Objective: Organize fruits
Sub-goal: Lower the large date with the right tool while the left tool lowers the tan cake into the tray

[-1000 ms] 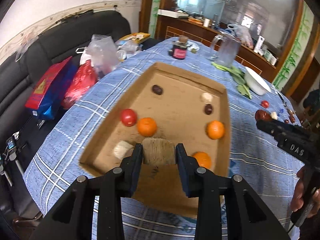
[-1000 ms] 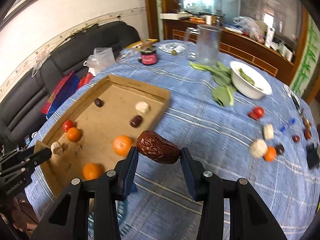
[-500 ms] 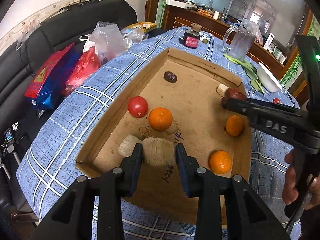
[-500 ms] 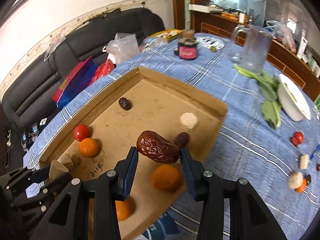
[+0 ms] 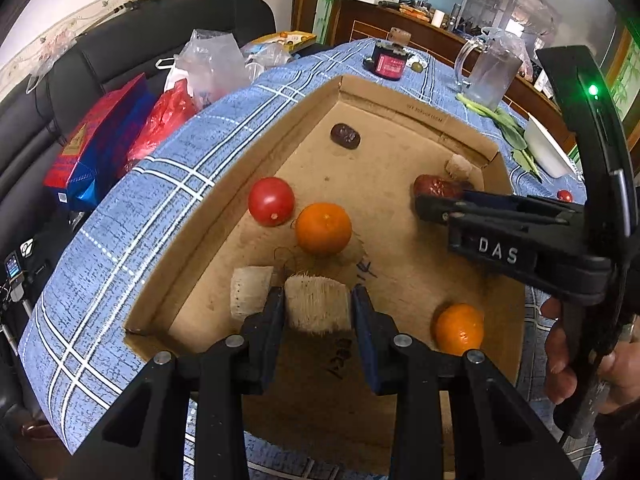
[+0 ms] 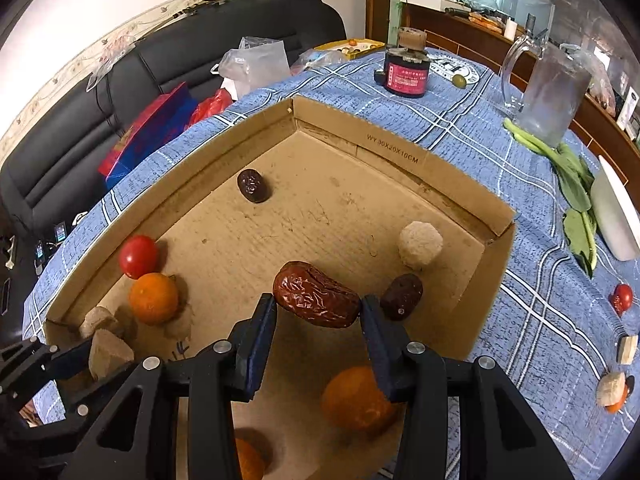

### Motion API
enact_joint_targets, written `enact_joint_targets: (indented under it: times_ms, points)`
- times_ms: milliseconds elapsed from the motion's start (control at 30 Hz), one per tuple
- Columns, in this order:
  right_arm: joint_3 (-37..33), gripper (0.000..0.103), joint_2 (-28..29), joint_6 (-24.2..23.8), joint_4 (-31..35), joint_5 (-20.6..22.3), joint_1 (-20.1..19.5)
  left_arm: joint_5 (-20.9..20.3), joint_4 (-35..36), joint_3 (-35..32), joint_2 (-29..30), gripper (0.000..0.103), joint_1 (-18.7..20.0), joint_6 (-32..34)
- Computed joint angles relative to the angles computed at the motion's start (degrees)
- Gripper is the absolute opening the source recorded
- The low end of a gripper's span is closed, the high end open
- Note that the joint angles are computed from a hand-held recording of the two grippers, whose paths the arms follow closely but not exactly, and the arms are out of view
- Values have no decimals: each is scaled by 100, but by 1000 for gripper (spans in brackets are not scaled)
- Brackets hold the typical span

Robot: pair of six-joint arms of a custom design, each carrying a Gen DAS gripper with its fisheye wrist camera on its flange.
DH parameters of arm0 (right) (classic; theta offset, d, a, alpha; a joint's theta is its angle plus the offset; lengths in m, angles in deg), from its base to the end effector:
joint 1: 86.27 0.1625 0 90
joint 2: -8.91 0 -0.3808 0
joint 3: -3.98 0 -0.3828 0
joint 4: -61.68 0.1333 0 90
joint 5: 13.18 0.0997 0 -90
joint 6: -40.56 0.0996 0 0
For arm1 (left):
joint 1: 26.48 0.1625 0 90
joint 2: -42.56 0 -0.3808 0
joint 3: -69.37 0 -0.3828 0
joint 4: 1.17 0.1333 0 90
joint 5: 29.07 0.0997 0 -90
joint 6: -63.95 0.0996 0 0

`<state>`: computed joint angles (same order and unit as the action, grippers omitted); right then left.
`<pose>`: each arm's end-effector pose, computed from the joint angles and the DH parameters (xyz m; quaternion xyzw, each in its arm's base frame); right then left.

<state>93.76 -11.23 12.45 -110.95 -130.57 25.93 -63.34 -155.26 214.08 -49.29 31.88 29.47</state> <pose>0.3106 -0.5296 -0.1290 0.3861 -0.8852 0.0976 0.2406 0.0117 -0.3920 0.2024 -0.0675 0.8784 -0.3262 0.3427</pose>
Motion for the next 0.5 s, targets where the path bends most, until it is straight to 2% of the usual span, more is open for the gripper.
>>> enact_joint_targets:
  times_ms: [233, 400, 500]
  points:
    - [-121, 48, 95, -118, 5, -54, -8, 43, 10, -11, 85, 33, 28, -2]
    - [-134, 57, 87, -106, 120, -150, -9, 37, 229, -9, -11, 33, 3, -53]
    - [-55, 57, 38, -155, 30, -199, 14, 42, 339, 32, -139, 39, -28, -127]
